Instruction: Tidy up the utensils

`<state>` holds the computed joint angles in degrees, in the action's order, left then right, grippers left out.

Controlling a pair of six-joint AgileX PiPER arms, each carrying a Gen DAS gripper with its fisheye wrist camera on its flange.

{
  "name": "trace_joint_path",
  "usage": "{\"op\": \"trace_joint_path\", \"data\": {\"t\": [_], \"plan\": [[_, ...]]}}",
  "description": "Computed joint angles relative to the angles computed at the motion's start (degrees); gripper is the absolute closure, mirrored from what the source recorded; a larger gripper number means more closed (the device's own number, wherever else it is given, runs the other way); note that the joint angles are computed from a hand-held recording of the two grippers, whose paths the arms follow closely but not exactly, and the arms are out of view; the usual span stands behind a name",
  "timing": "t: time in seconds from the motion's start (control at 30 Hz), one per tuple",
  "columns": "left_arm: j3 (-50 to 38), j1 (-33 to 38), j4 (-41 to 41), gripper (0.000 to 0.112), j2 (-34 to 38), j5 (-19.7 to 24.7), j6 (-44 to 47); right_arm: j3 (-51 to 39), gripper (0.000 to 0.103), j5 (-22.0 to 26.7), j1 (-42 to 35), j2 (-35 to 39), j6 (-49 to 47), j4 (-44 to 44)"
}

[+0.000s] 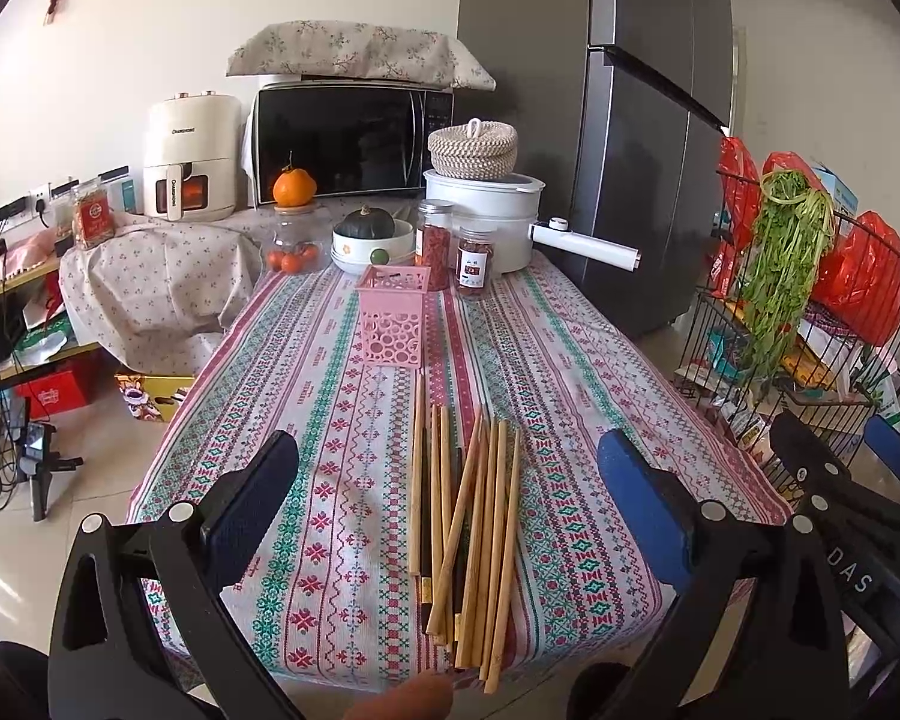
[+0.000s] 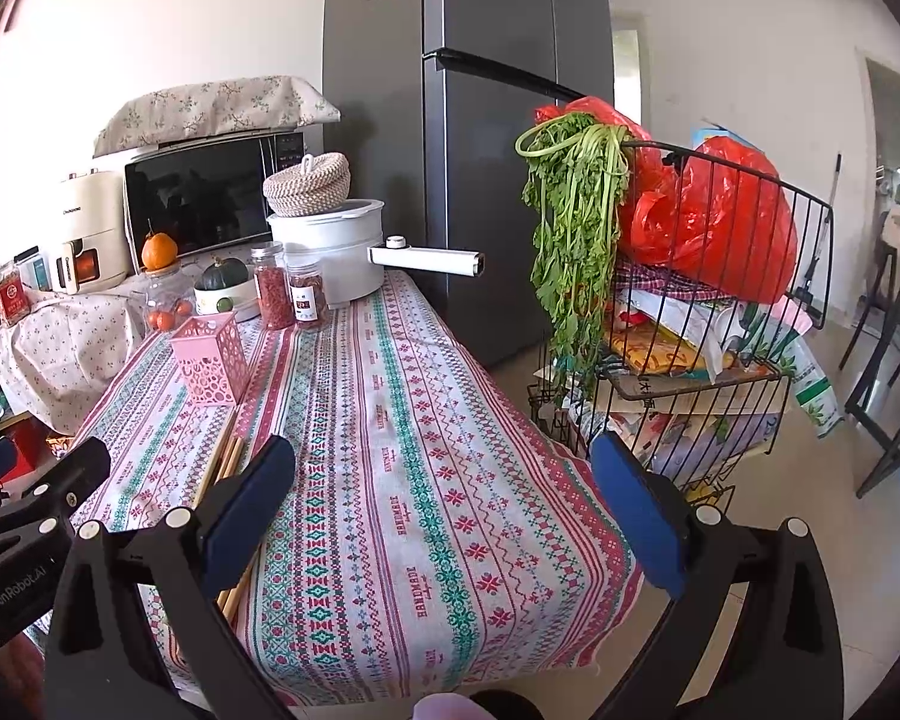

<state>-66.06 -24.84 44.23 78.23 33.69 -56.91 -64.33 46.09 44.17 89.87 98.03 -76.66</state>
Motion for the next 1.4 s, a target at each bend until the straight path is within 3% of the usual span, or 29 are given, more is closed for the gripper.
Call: {"op": "trace_joint_path", "data": {"t": [0.8,0.93,1.03,1.2,1.3,1.4], "plan": [[0.04,0.55,-2.01,0.017,0.82,-0.30,1.59,-0.58,0.007,-1.11,-1.09,0.60,-1.24,1.64],[-1.82,2.98,-8.11,0.016,1.83,0.48,6.24,-2.41,0.007,-2.34,-2.07,1.60,-5.35,5.79],[-7.85,8.24,-21.62,0.016,6.03,5.25,17.07,-7.17,0.007,-3.95,-4.05,3.81,-16.06,15.45],[-25.87,20.75,-46.75,0.017,19.06,21.44,37.11,-17.61,0.007,-5.65,-8.28,8.26,-37.96,35.39],[-34.42,23.84,-49.23,0.017,24.23,26.50,39.58,-26.83,0.007,-5.51,-12.46,12.41,-54.11,52.58],[-47.26,24.76,-49.51,0.017,30.94,32.75,43.68,-43.14,0.007,2.97,-16.44,20.22,-68.91,69.76]]}}
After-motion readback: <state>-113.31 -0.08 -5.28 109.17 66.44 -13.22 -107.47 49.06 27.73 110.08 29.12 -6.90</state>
